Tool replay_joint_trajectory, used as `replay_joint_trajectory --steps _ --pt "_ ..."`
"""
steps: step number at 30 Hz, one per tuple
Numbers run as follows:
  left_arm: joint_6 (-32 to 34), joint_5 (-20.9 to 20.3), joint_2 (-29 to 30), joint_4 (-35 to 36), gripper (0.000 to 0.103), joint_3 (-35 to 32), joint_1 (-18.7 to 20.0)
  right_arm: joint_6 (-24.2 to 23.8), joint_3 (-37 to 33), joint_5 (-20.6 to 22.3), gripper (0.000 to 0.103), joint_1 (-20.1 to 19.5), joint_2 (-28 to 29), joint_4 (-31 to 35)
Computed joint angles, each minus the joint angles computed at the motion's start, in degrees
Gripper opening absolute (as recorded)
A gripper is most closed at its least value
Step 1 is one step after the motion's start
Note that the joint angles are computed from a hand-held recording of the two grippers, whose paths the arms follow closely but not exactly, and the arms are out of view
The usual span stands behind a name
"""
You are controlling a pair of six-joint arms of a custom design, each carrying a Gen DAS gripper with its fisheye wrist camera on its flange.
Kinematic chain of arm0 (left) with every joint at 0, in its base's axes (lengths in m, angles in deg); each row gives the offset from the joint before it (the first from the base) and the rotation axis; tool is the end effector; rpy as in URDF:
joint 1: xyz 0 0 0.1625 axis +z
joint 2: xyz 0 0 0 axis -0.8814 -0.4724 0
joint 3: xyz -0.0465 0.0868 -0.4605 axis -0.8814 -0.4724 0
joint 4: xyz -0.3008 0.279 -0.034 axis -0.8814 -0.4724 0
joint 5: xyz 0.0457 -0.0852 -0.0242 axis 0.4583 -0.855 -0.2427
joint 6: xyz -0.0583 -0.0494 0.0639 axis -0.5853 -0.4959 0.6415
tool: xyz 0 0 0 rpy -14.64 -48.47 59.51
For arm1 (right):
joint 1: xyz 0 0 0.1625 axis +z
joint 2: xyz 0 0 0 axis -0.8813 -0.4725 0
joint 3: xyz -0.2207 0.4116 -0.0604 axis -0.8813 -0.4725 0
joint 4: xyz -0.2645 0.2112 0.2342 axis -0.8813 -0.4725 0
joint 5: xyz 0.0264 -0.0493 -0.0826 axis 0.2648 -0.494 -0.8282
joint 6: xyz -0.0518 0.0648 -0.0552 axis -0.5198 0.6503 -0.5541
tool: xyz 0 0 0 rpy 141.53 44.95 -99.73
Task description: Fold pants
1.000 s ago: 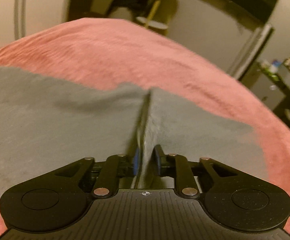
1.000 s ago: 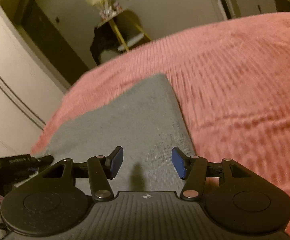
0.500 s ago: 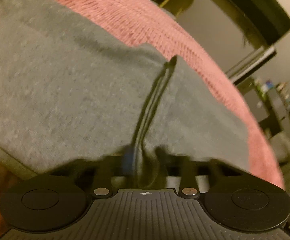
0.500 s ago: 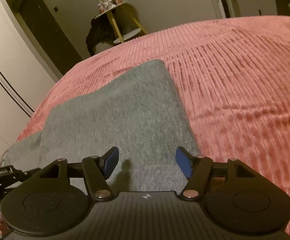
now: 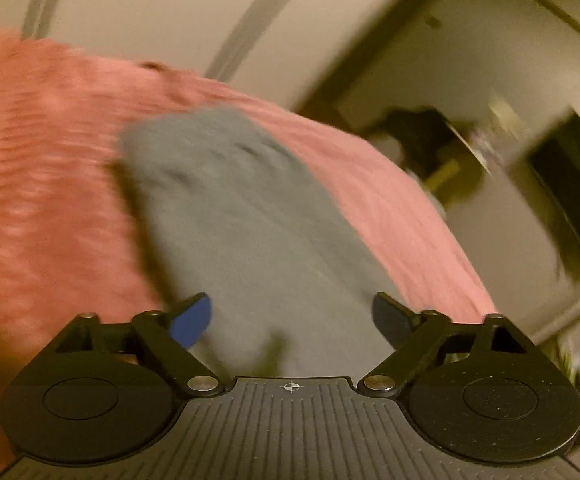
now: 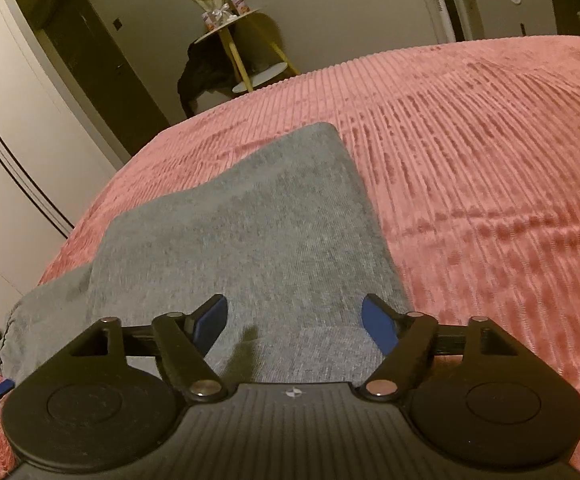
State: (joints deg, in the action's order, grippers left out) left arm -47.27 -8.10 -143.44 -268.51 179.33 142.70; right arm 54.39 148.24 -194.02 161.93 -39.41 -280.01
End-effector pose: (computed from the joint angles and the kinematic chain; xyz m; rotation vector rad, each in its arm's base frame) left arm 0.1007 -0.6224 0.3976 -0.6774 2.1903 -1.6100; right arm 0.2087 -0.6288 0.0527 0.2145 -2.5429 1.1108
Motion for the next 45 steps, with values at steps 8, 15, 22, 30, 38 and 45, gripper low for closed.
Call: replay_joint_trajectory --steps 8,15,22,30,38,45 --pt "-10.7 -10.6 -1.8 7.7 0.05 -3.9 8.6 0.5 -0.8 0.6 0.08 -0.3 0.4 0.4" --pt "-13.0 -17.6 0.5 11.4 0.06 -9.5 12.2 -0.8 -1.5 -0.4 0.085 0.0 1.2 0.3" --pt "-11.1 -12.7 0.4 13.5 0.031 -11.0 10.4 -0.9 -1.8 -0.1 0.086 -0.2 1.4 0.4" --pt "9.2 -13.1 -0.3 1.2 0.023 -8.3 4.5 -0.8 -1.9 0.2 0.087 -0.3 1.5 0.3" --pt "-3.0 -11.7 2.5 6.0 0.06 -10.4 8.4 0.2 -1.4 1.3 0.087 -0.6 1.1 0.0" --pt "-12.4 -15.0 2.3 8.7 0.028 -11.3 11.0 0.1 -1.5 1.6 0.088 -0.7 1.1 0.1"
